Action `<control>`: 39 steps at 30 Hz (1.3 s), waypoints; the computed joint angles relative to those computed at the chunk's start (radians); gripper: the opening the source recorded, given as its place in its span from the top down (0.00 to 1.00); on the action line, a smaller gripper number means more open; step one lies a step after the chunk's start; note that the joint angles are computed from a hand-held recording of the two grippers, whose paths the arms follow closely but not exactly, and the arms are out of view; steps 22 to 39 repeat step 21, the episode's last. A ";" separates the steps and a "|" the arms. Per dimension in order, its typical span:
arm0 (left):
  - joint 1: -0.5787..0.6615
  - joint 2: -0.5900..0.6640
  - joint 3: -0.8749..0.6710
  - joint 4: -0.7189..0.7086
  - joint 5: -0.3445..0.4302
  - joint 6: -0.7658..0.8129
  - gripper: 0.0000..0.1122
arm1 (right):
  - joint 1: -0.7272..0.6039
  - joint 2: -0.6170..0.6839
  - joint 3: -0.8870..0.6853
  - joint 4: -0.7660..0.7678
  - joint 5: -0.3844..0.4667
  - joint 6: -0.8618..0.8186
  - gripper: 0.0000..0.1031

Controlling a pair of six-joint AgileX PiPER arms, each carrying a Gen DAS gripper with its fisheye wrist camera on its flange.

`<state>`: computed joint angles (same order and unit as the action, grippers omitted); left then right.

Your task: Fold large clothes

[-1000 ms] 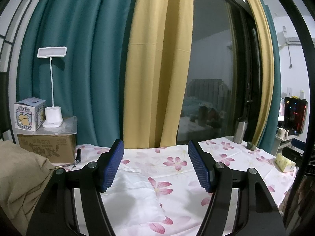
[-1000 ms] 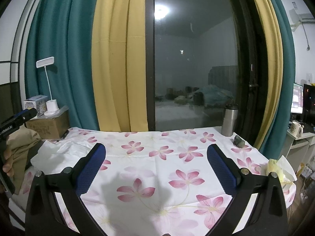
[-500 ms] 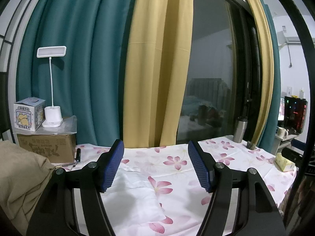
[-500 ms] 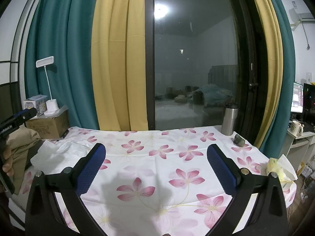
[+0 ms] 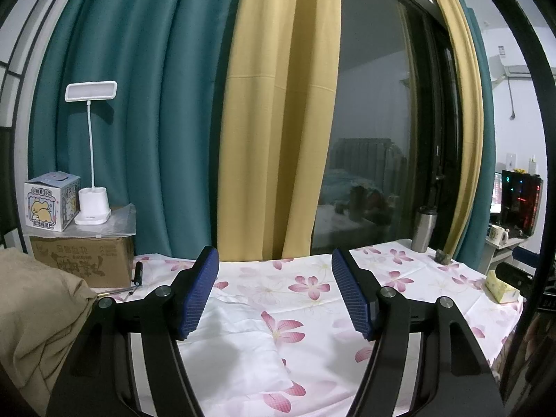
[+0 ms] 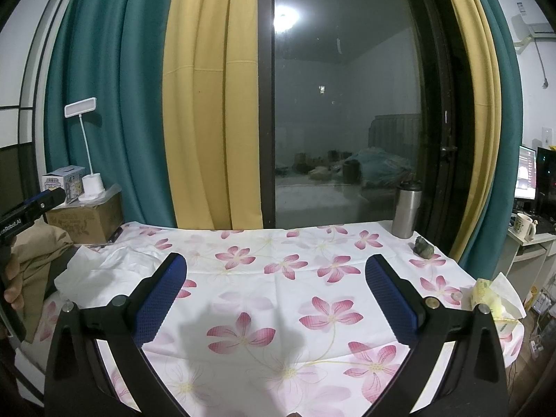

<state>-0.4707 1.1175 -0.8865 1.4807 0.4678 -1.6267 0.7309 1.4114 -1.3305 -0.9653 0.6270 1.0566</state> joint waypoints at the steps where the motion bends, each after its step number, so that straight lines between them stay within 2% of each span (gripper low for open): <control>1: -0.003 0.003 -0.002 0.000 0.004 -0.001 0.37 | -0.001 0.003 -0.005 0.003 0.000 -0.003 0.02; 9: -0.002 0.001 -0.002 -0.004 0.000 0.002 0.37 | -0.003 0.005 -0.007 0.008 0.000 -0.009 0.02; 17: 0.034 0.000 -0.009 -0.026 -0.048 0.038 0.37 | 0.000 0.002 0.002 0.002 0.000 0.000 0.02; 39: 0.041 0.004 -0.016 -0.033 -0.051 0.045 0.37 | -0.002 0.002 0.002 0.005 -0.002 -0.003 0.02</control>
